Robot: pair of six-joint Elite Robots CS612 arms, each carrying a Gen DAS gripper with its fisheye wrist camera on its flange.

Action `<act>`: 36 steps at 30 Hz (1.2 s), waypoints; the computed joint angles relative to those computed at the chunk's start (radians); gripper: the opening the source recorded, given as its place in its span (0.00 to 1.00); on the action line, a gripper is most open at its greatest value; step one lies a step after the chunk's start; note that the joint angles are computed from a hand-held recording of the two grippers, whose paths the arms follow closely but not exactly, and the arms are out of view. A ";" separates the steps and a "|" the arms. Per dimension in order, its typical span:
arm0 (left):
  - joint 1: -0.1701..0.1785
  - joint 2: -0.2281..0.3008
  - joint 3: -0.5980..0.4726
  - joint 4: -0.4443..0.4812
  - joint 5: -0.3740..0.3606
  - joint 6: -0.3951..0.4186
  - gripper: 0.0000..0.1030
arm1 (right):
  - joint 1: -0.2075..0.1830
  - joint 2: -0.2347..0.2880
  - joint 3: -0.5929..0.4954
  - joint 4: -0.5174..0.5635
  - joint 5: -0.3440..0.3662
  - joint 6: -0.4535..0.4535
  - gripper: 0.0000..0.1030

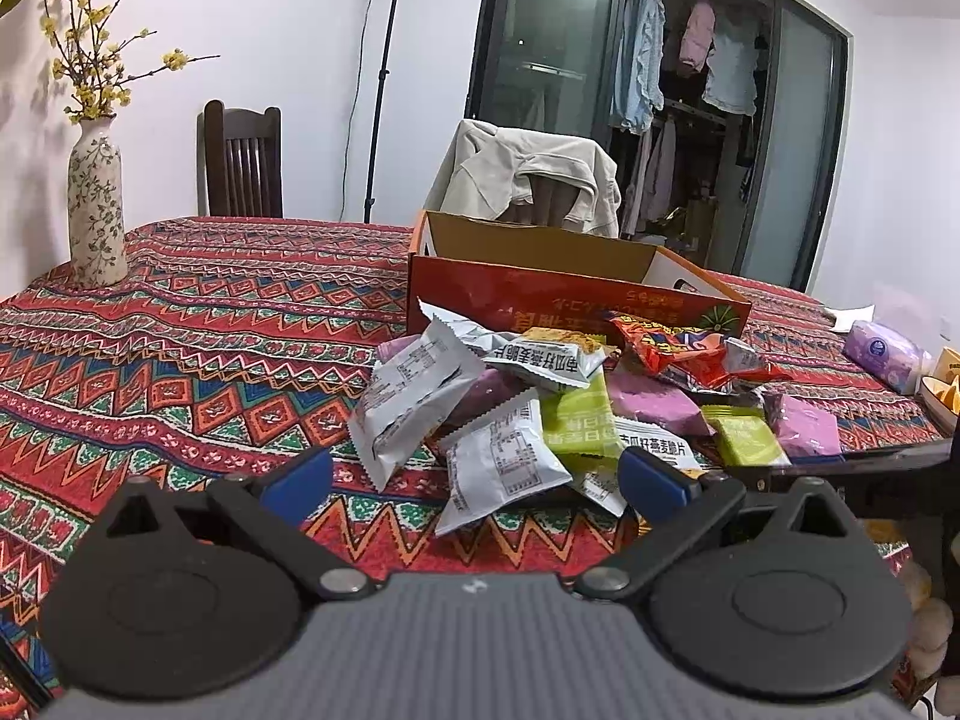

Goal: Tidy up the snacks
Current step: 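Grasp the green-and-white snack bar with the right gripper while the left gripper grasps a white packet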

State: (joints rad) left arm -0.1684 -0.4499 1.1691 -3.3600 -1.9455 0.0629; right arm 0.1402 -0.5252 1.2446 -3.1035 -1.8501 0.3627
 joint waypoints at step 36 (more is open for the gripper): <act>-0.004 0.100 -0.283 0.339 0.068 -0.145 0.55 | -0.005 0.003 0.042 -0.230 -0.033 -0.071 0.35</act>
State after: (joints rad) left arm -0.1729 -0.3497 0.8861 -3.0211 -1.8776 -0.0818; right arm 0.1353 -0.5222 1.2867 -3.3340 -1.8828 0.2913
